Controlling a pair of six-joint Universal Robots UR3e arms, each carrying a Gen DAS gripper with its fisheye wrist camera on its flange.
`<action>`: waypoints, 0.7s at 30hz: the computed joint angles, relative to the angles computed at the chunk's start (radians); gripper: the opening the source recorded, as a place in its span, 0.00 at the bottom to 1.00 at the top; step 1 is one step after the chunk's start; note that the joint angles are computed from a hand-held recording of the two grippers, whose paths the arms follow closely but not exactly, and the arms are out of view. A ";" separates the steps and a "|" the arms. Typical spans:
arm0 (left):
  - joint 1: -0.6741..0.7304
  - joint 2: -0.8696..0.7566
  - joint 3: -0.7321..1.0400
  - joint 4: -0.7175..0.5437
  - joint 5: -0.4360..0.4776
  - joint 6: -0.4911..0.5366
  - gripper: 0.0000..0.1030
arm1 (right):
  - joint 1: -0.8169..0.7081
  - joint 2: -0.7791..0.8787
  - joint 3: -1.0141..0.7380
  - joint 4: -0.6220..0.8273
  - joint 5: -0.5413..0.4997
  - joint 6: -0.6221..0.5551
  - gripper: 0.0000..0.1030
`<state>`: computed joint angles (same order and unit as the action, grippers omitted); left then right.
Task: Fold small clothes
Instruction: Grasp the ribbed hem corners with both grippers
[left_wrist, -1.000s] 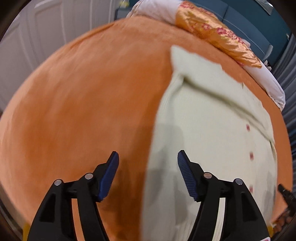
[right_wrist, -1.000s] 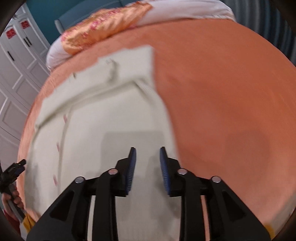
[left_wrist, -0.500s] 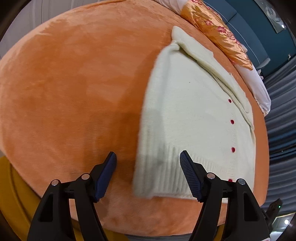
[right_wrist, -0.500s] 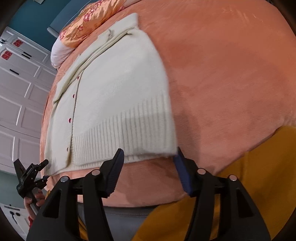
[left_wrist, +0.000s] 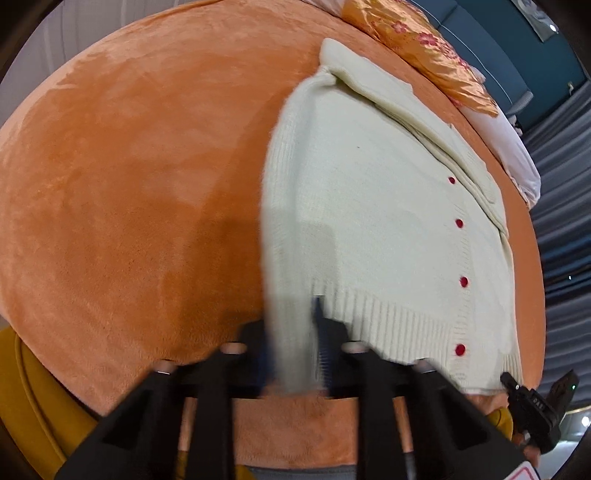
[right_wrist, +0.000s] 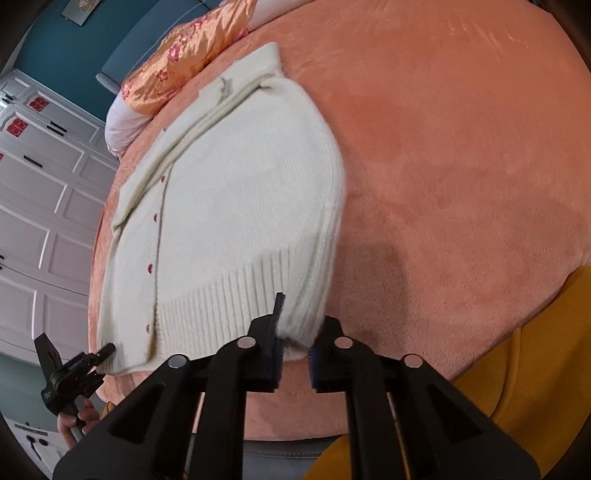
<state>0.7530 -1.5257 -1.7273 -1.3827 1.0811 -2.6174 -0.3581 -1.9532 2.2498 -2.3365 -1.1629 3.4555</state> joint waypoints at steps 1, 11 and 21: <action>0.003 0.013 -0.004 0.000 -0.002 0.009 0.08 | 0.004 -0.019 0.006 0.000 -0.005 0.003 0.07; 0.119 0.177 -0.017 -0.182 -0.035 0.201 0.06 | -0.008 -0.193 -0.038 0.199 -0.037 -0.115 0.04; 0.152 0.156 -0.074 -0.195 -0.023 0.154 0.16 | -0.085 -0.248 -0.011 0.377 0.009 -0.238 0.15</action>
